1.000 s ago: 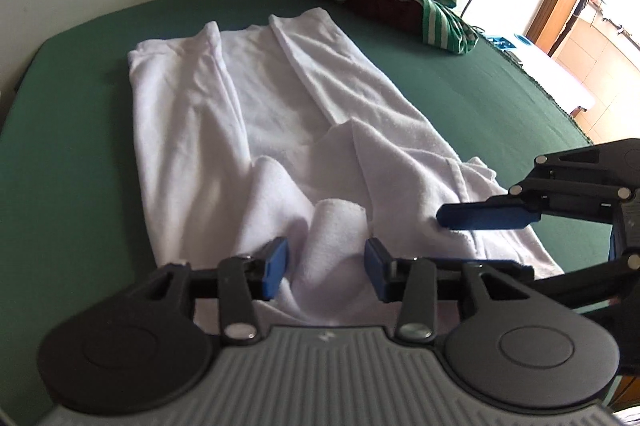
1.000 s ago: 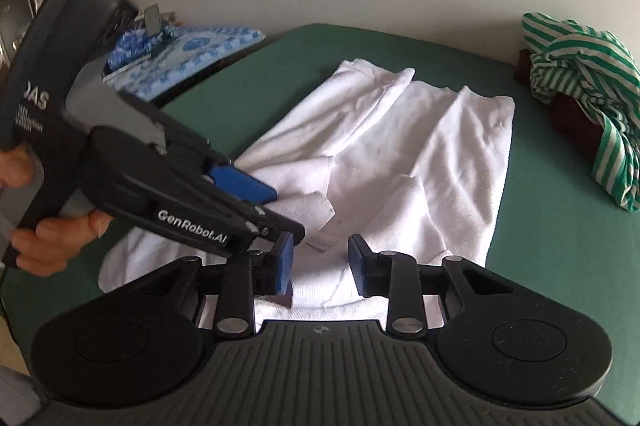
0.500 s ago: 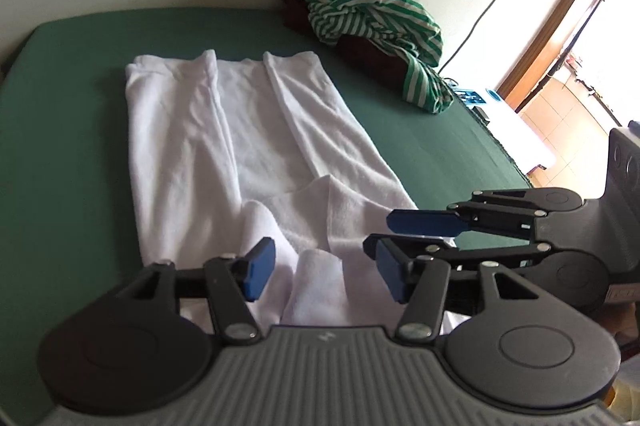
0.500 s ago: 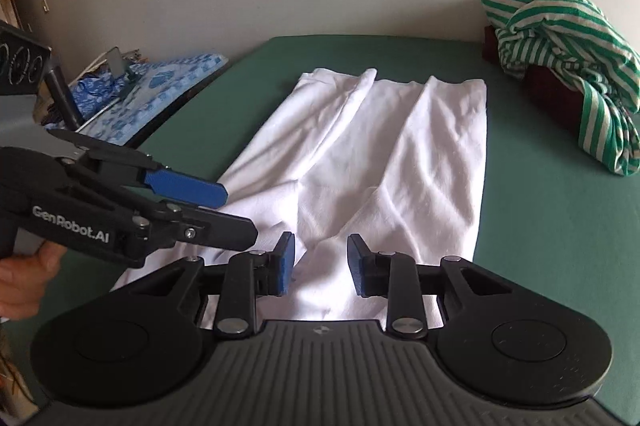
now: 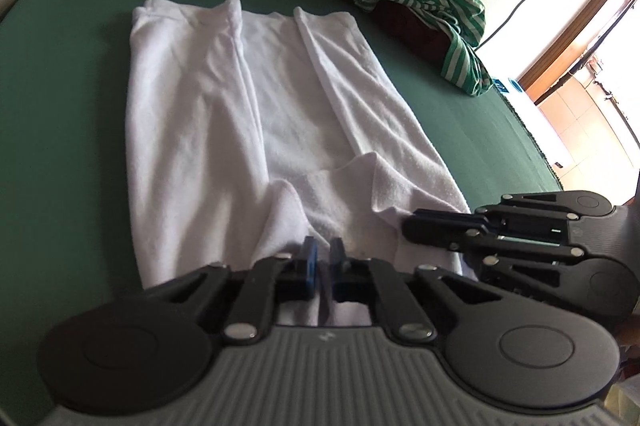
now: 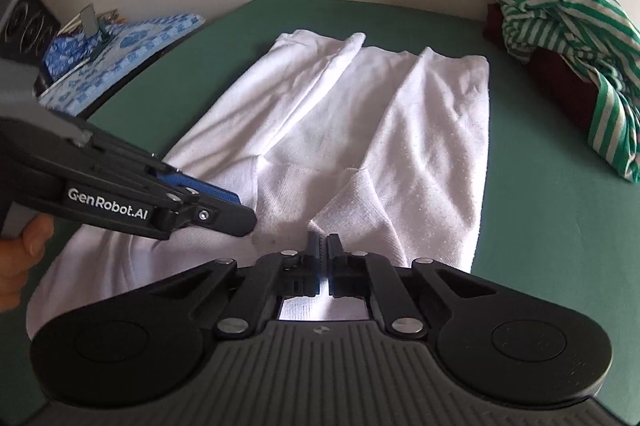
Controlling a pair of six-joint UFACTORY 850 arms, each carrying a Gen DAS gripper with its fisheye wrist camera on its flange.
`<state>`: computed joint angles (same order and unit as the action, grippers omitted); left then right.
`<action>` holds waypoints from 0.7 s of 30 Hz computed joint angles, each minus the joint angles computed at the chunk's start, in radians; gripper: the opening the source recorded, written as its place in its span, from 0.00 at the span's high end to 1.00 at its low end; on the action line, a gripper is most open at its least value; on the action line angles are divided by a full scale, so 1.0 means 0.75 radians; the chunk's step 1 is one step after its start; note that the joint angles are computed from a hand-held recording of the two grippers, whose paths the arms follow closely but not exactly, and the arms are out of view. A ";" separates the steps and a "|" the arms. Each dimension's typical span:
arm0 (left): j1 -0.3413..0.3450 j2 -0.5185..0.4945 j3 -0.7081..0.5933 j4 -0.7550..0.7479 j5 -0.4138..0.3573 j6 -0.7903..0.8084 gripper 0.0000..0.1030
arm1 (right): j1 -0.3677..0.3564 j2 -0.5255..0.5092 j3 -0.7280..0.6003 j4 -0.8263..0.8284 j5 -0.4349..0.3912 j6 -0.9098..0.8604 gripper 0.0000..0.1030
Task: Fold clothes
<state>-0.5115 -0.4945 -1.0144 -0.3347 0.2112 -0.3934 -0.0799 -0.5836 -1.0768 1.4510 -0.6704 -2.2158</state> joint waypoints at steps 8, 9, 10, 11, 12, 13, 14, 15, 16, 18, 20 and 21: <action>0.015 0.104 0.113 0.104 0.120 -0.178 1.00 | -0.117 -0.041 -0.088 -0.096 -0.262 0.331 0.97; 0.018 0.119 0.130 0.110 0.136 -0.197 1.00 | -0.128 -0.050 -0.099 -0.102 -0.287 0.372 0.96; 0.021 0.131 0.148 0.129 0.148 -0.229 1.00 | -0.140 -0.058 -0.108 -0.106 -0.312 0.412 0.96; 0.024 0.139 0.160 0.141 0.147 -0.249 1.00 | -0.146 -0.061 -0.113 -0.111 -0.314 0.432 0.96; 0.029 0.146 0.170 0.158 0.143 -0.272 1.00 | -0.149 -0.061 -0.115 -0.116 -0.306 0.441 0.96; 0.034 0.146 0.172 0.196 0.129 -0.304 1.00 | -0.150 -0.061 -0.114 -0.119 -0.288 0.437 0.96; 0.035 0.141 0.163 0.202 0.104 -0.293 1.00 | -0.151 -0.060 -0.111 -0.121 -0.264 0.426 0.96; 0.036 0.136 0.153 0.205 0.079 -0.282 1.00 | -0.149 -0.063 -0.115 -0.136 -0.245 0.432 0.95; 0.037 0.130 0.142 0.199 0.053 -0.256 0.99 | -0.146 -0.065 -0.115 -0.145 -0.226 0.434 0.90; 0.032 0.112 0.098 0.123 0.004 -0.093 0.88 | -0.142 -0.060 -0.104 -0.121 -0.203 0.383 0.85; 0.040 0.086 0.049 0.145 -0.041 -0.043 0.65 | -0.132 -0.041 -0.083 -0.060 -0.196 0.278 0.80; 0.045 0.071 0.024 0.154 -0.064 -0.020 0.60 | -0.127 -0.032 -0.073 -0.028 -0.194 0.223 0.79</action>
<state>-0.4775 -0.4410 -0.9964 -0.2192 0.1633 -0.4086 -0.1754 -0.6073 -1.1317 1.4302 -0.8157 -2.0487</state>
